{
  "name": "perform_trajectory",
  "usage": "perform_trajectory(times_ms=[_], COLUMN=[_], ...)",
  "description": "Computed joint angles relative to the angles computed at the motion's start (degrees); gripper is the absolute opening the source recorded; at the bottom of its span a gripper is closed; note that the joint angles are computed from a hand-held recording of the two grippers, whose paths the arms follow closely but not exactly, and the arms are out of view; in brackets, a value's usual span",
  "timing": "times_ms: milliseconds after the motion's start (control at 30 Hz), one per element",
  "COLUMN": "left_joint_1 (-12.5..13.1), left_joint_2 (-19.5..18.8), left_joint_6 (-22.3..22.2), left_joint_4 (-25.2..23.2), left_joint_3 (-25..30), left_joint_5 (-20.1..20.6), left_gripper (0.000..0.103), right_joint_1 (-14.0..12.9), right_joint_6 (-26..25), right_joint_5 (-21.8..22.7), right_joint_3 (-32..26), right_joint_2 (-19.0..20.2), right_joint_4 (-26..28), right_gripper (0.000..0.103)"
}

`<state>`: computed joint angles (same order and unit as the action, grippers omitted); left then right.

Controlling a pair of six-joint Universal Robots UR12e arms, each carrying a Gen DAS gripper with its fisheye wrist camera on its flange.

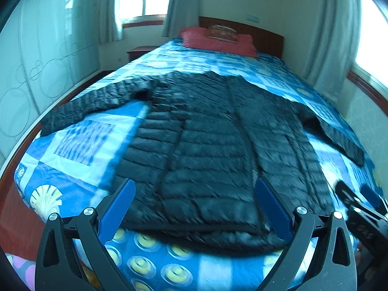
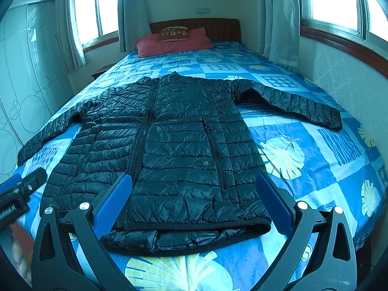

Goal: Fold large clothes
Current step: 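Reach the right gripper to a jacket sleeve cuff and close on it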

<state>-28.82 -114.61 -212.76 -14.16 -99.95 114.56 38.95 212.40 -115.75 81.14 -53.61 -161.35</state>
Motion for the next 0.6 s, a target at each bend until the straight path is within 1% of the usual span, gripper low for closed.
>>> perform_trajectory(times_ms=[33,133,200,267,300,333,367,400,467,500,567,600], left_joint_1=[0.68,2.81,4.74,6.74,7.8,9.02,10.22,11.33,13.48,14.58,16.03,16.52], left_joint_2=[0.03,-0.2,-0.54,-1.05,-1.4,-1.89,-2.29,-2.72,-3.49,-3.89,-4.56,-4.87], left_joint_6=[-0.56,-3.63,-6.13,-8.52,-9.43,-10.3,-10.81,-11.18,-12.84,-14.08,-16.43,-17.22], left_joint_4=[0.18,-0.81,-2.42,-4.24,-5.33,-6.8,-8.03,-8.96,-11.42,-12.32,-13.77,-14.08], left_joint_3=[-0.21,-0.43,-0.4,-0.37,-0.26,0.02,0.25,0.39,0.78,0.88,1.1,1.09], left_joint_5=[0.35,3.99,5.75,7.27,7.99,8.36,8.54,8.6,8.46,8.08,7.82,7.8], left_gripper=[0.098,0.098,0.098,0.098,0.098,0.098,0.098,0.098,0.098,0.098,0.098,0.098], right_joint_1=[-0.56,-2.76,-4.45,-5.84,-6.71,-7.4,-8.67,-9.51,-12.0,-13.05,-15.05,-16.47], right_joint_6=[0.72,3.79,6.16,7.67,8.4,8.95,10.51,11.83,15.41,17.57,21.83,25.09], right_joint_5=[0.84,3.96,5.68,6.02,5.62,5.62,6.35,7.01,9.06,9.3,10.76,11.71], right_joint_3=[0.14,1.15,1.74,1.99,1.95,1.95,1.92,2.28,3.51,4.31,6.02,7.1], right_joint_2=[-0.01,0.01,0.12,0.37,0.64,0.8,1.01,1.07,1.37,1.35,1.46,1.66], right_joint_4=[-0.45,-2.57,-3.33,-3.82,-3.93,-3.7,-3.13,-3.61,-6.98,-8.18,-12.14,-14.61], right_gripper=[0.101,0.101,0.101,0.1,0.091,0.077,0.074,0.074,0.074,0.074,0.074,0.074])
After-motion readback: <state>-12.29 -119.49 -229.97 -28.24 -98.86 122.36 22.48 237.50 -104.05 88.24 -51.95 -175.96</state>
